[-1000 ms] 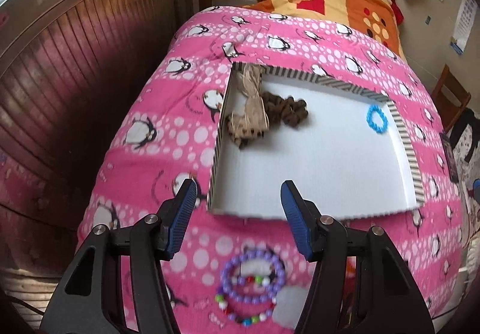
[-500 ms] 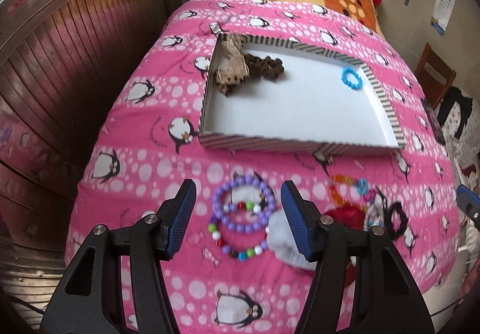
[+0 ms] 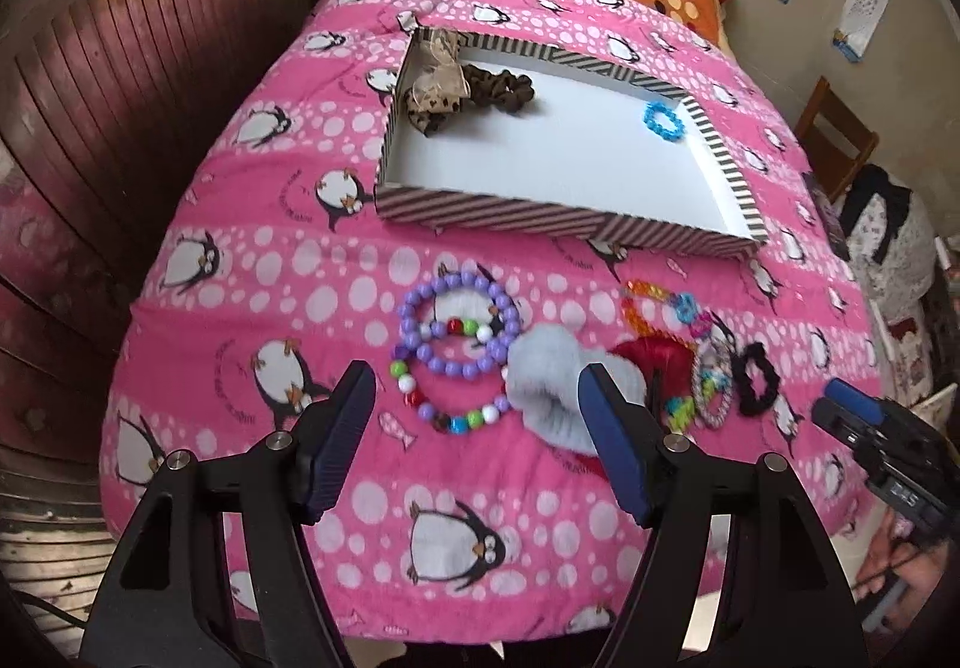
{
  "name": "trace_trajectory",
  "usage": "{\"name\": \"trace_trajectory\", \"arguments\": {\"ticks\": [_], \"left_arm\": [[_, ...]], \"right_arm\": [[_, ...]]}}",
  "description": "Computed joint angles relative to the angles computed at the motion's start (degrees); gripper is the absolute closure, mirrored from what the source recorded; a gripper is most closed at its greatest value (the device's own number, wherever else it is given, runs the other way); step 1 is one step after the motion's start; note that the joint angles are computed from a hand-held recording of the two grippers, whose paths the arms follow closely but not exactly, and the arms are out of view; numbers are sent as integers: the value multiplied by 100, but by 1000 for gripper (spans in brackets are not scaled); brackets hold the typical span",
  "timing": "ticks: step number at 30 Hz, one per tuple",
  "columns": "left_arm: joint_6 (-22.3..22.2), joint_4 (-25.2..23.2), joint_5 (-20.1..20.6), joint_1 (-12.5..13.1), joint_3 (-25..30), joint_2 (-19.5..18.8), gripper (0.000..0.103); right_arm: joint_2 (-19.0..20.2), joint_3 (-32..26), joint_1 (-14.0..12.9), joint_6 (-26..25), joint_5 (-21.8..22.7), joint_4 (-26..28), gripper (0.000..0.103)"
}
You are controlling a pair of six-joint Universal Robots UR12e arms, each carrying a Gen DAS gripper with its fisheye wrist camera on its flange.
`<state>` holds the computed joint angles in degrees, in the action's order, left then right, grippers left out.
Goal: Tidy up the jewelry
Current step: 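Grasp the white fluffy scrunchie with the left tool while the right tool grasps the black scrunchie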
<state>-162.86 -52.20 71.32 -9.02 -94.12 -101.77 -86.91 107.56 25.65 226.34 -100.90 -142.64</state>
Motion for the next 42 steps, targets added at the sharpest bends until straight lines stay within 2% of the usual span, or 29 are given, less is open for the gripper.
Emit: {"name": "trace_trajectory", "arguments": {"ticks": [3,6,11,13,18,25,28,29,31,33,42], "left_arm": [[189,-204,-152,83,-67,64,33],[328,-326,-124,108,-128,100,33],[272,-418,-90,122,-147,77,33],[283,-444,-59,110,-133,55,33],[377,-482,34,26,-95,1,33],[407,-572,150,-68,-20,-82,33],[357,-554,175,-94,6,-122,33],[326,-542,195,-109,19,-142,33],[298,-563,188,-125,38,-166,33],[296,-598,182,-145,63,-189,33],[344,-638,113,-209,135,-249,33]], "right_arm": [[13,0,30,-3,-57,52,55],[19,5,43,30,-142,219,55],[19,113,20,112,-231,330,55],[37,120,7,186,-312,482,55],[122,154,-67,140,-318,481,55],[239,65,-131,24,-347,235,56],[345,-88,-129,-141,-447,543,56],[383,-121,-142,-213,-433,621,58],[404,-109,-161,-247,-404,614,74],[395,-92,-165,-121,-472,695,79],[333,-8,-233,-176,-303,639,80]]}}
